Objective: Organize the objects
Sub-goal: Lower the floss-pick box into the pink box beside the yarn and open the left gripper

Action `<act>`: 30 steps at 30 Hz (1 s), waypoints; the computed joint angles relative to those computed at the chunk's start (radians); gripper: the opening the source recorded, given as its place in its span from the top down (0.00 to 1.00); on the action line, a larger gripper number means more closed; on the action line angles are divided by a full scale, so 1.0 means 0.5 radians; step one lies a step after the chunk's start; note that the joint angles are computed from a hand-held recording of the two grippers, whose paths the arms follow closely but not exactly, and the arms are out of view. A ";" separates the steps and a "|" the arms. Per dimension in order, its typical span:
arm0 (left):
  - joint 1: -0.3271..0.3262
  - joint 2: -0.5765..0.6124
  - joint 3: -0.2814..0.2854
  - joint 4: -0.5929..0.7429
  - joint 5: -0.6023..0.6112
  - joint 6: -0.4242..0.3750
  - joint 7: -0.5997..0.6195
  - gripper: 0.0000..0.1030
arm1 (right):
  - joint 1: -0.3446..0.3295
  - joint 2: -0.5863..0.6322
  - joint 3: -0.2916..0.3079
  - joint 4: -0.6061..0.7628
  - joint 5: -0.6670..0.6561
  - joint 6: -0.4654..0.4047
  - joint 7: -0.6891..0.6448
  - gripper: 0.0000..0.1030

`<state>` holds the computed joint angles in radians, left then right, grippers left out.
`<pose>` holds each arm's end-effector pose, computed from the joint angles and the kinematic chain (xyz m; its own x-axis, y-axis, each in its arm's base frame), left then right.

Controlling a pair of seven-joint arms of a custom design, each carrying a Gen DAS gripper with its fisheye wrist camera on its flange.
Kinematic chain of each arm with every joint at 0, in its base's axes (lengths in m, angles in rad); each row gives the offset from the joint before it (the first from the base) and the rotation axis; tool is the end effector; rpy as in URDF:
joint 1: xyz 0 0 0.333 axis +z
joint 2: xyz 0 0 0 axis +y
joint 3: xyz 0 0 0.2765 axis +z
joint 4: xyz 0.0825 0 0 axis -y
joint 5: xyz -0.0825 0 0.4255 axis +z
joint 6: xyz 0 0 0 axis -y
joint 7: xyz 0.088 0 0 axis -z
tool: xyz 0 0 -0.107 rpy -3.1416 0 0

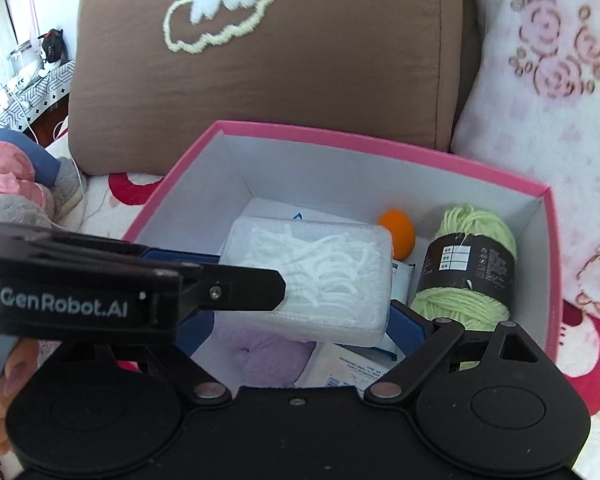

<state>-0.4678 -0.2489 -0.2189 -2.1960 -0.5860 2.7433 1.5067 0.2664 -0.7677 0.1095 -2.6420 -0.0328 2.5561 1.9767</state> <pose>0.4542 -0.3521 0.5212 -0.3280 -0.7984 0.5050 -0.8261 -0.0169 -0.5633 0.4039 0.1602 0.5113 0.0386 -0.9883 -0.1479 -0.7860 0.0613 -0.6151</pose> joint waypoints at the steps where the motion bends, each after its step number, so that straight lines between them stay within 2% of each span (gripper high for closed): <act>1: -0.001 0.014 0.003 0.006 -0.007 -0.006 0.001 0.60 | 0.006 0.015 -0.009 0.001 0.004 0.000 -0.013 0.09; 8: 0.039 0.075 -0.042 0.044 0.092 -0.074 -0.074 0.61 | 0.033 0.099 -0.050 0.031 0.035 -0.049 -0.133 0.09; 13: 0.034 0.110 -0.047 0.042 0.074 -0.034 -0.089 0.61 | 0.043 0.121 -0.085 0.047 0.085 -0.111 -0.216 0.09; 19: 0.020 0.129 -0.037 0.042 -0.002 -0.008 -0.028 0.63 | 0.020 0.192 -0.069 0.104 0.074 -0.176 -0.286 0.09; 25: 0.021 0.137 -0.040 0.030 -0.060 0.037 0.010 0.66 | -0.041 0.098 -0.007 0.039 0.014 -0.149 -0.185 0.09; 30: -0.003 0.168 -0.025 0.038 -0.227 0.041 0.123 0.72 | -0.038 0.057 -0.017 -0.010 -0.007 -0.107 -0.167 0.19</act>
<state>-0.4694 -0.1647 -0.2315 -2.1772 -0.6995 2.7636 1.5684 0.2476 -0.7390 0.1011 -2.6468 -0.0363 2.5028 1.8932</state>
